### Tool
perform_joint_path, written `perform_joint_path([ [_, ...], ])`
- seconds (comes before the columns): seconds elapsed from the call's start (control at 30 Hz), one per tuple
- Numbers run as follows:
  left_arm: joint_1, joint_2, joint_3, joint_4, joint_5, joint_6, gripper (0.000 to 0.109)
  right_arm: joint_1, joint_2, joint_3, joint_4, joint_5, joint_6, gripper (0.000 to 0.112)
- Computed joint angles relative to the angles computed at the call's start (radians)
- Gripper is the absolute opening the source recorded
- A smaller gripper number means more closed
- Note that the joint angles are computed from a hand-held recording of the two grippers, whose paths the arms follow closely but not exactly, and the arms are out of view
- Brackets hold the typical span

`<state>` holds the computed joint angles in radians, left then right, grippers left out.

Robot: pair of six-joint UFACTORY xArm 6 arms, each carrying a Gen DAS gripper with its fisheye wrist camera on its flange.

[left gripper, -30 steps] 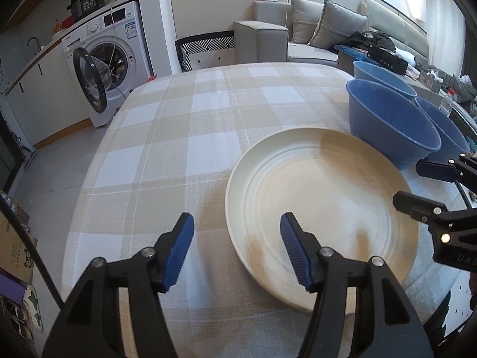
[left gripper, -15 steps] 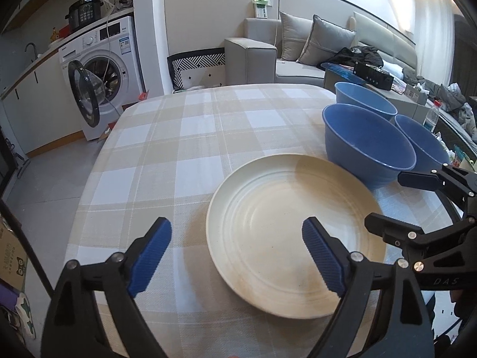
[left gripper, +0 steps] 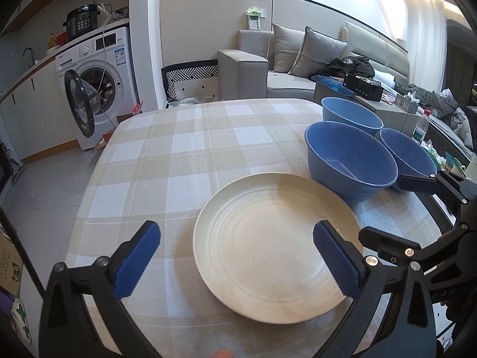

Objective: Organize plates and bowls
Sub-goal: 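Withdraw both open grippers from the plate stack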

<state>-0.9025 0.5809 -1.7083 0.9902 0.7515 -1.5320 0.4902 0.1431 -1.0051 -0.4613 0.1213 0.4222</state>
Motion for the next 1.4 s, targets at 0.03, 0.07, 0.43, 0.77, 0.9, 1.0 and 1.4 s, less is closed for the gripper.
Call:
perform_joint_path([
  [0.03, -0.001, 0.001, -0.005, 0.002, 0.004, 0.001, 0.103, -0.002, -0.006, 0.005, 0.002, -0.003, -0.002, 0.102],
  [0.07, -0.003, 0.002, -0.009, 0.005, 0.009, 0.0, 0.103, -0.004, -0.01, 0.009, 0.005, -0.006, -0.005, 0.102],
  [0.43, -0.014, 0.018, -0.062, 0.015, 0.034, 0.01, 0.103, -0.05, -0.084, 0.058, -0.024, -0.029, 0.024, 0.102],
  [0.77, -0.019, 0.067, -0.159, 0.003, 0.056, 0.056, 0.103, -0.085, -0.132, 0.086, 0.022, -0.051, -0.025, 0.102],
  [0.9, -0.021, 0.094, -0.21, -0.005, 0.066, 0.09, 0.103, -0.099, -0.148, 0.096, 0.04, -0.062, -0.039, 0.102],
  [1.0, -0.02, 0.115, -0.249, -0.02, 0.067, 0.116, 0.103, -0.108, -0.16, 0.102, 0.063, -0.067, -0.059, 0.102],
  [1.4, -0.011, 0.214, -0.436, -0.065, 0.082, 0.223, 0.103, -0.14, -0.186, 0.097, 0.196, -0.067, -0.188, 0.102],
])
